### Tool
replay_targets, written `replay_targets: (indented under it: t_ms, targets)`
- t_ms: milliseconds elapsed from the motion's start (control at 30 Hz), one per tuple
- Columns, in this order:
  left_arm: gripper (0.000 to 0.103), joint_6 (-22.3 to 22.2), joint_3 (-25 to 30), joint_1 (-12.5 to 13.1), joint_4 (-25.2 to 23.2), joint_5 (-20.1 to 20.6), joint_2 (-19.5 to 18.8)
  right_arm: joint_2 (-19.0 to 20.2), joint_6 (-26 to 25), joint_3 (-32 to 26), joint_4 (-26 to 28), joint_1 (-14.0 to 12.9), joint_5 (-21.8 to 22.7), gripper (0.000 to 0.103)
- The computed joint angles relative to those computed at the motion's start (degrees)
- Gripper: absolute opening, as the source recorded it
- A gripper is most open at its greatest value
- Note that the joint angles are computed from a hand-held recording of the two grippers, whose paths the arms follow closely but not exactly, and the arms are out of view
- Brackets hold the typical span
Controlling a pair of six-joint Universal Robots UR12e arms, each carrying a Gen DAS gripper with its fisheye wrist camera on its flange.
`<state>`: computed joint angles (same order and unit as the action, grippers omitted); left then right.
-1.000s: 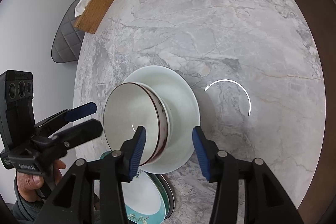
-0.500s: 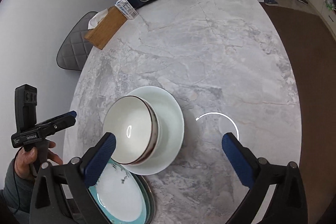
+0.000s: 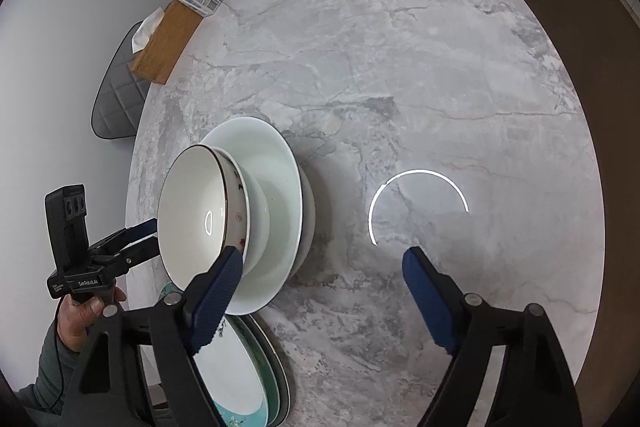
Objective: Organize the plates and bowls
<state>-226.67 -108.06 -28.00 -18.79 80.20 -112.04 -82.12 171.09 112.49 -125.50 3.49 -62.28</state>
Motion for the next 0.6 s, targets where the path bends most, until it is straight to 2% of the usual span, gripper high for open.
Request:
replay_targets:
  t_ms: [100,433,600]
  targets:
    - [0.102,-0.2,0.1,0.3,0.3,-0.6,-0.4,0.2,-0.1,-0.2,0.5,0.1,0.1,0.079]
    - [0.102,-1.4,0.6,1.1,2.3,-1.8,-1.9,1.0,0.3,-0.8,1.1,0.6,-0.2,0.078]
    - [0.103,0.0,1.2,1.3,1.6,-1.2,-2.3,1.2,0.4,-1.0,1.5,0.7,-0.2,0.078]
